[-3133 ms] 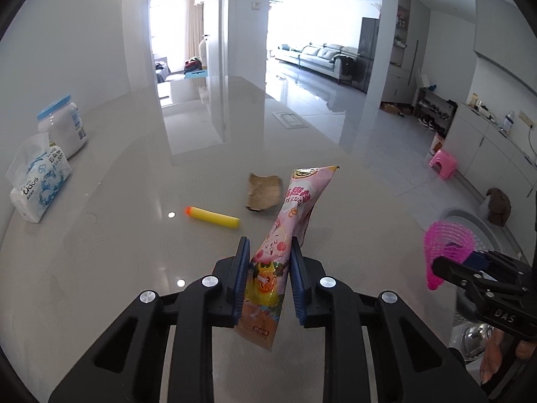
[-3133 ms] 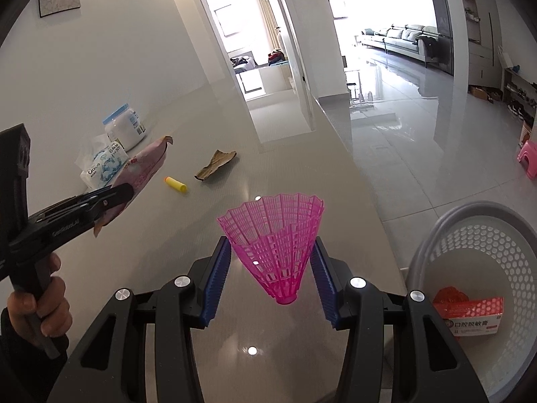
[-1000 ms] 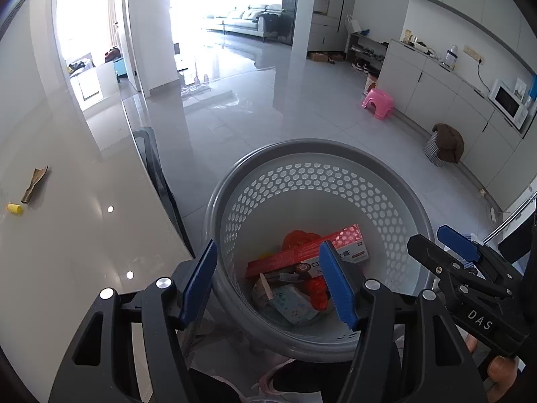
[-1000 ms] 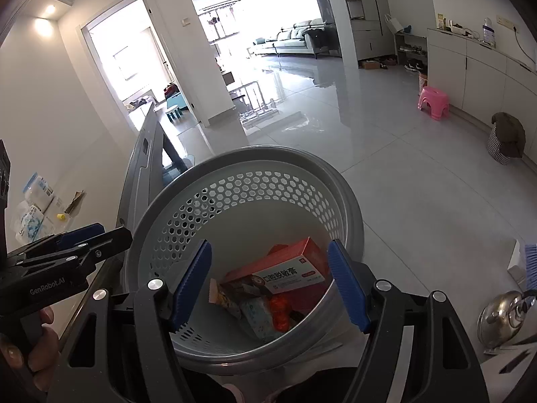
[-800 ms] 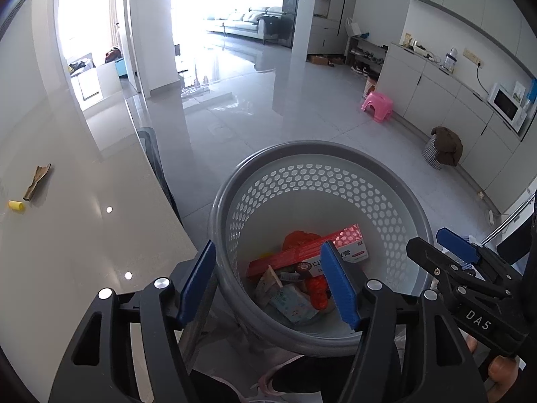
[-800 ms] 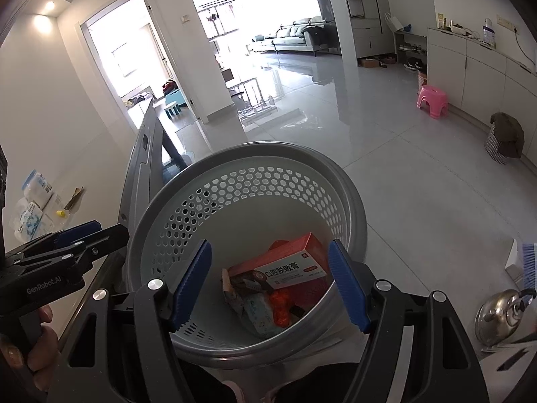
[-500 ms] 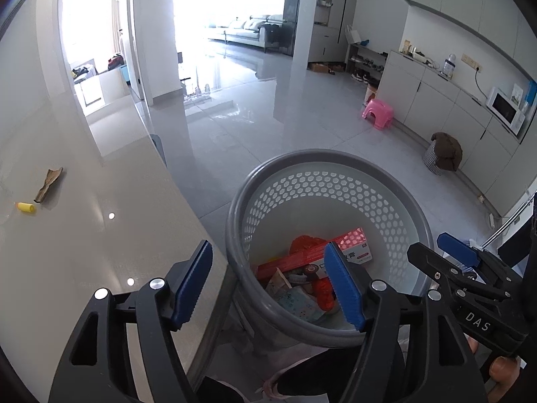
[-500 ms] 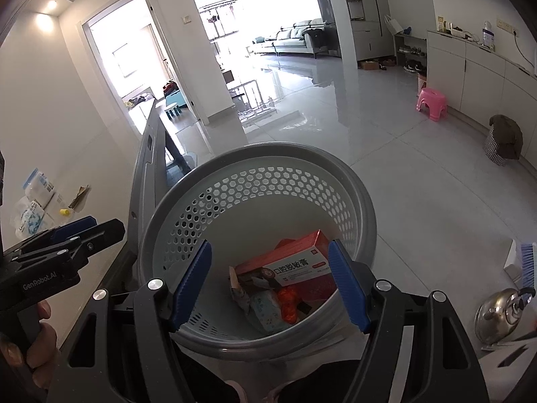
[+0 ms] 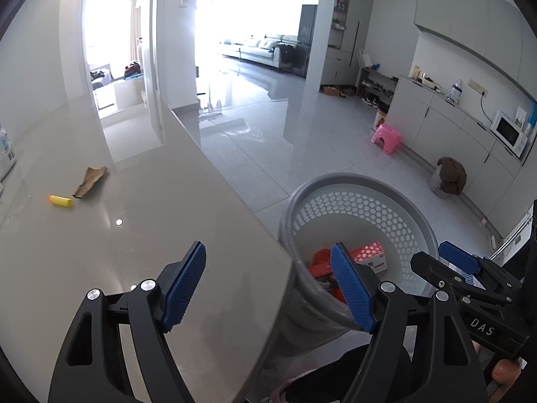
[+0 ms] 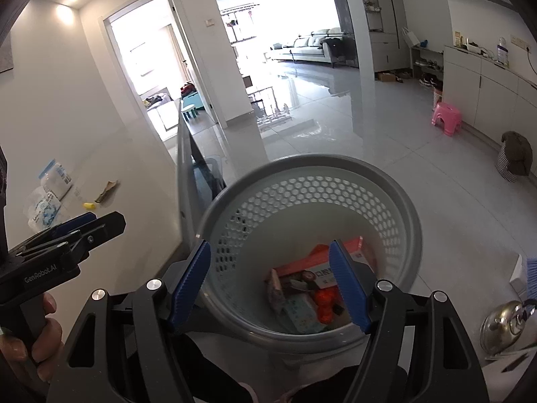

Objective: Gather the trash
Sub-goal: 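Move both grippers back toward the yellow foam dart and brown paper scrap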

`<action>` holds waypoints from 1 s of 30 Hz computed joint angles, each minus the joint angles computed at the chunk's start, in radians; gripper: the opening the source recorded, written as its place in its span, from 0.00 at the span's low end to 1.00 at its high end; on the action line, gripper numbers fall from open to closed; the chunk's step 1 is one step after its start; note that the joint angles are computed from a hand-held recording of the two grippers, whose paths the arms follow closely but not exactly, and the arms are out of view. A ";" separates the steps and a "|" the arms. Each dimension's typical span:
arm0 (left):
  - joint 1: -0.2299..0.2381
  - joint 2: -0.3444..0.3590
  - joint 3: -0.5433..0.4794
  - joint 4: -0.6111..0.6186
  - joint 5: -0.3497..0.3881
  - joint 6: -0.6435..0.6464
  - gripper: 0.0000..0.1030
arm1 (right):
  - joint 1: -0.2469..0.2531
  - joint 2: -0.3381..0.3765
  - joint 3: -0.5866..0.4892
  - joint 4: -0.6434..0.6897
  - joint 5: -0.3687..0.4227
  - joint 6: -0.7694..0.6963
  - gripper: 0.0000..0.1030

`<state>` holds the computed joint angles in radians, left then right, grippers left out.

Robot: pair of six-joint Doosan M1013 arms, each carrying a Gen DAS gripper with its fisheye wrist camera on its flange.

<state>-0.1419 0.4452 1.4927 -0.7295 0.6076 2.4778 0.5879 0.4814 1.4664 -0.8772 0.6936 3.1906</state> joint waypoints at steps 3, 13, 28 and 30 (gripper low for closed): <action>0.020 -0.005 0.003 -0.024 -0.008 0.019 0.73 | 0.007 0.013 -0.029 -0.003 -0.011 -0.017 0.68; 0.093 -0.007 -0.002 -0.074 -0.008 0.050 0.76 | 0.033 0.081 -0.164 0.041 0.006 -0.171 0.69; 0.185 0.015 -0.042 -0.056 -0.080 0.013 0.87 | 0.031 0.221 -0.408 0.217 -0.017 -0.435 0.73; 0.196 0.023 -0.053 -0.045 -0.093 -0.004 0.87 | 0.029 0.239 -0.438 0.241 -0.015 -0.472 0.73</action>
<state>0.0538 0.4679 1.4399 -0.7750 0.5143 2.4733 0.6165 0.7208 1.0281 -0.6366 0.6785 2.7188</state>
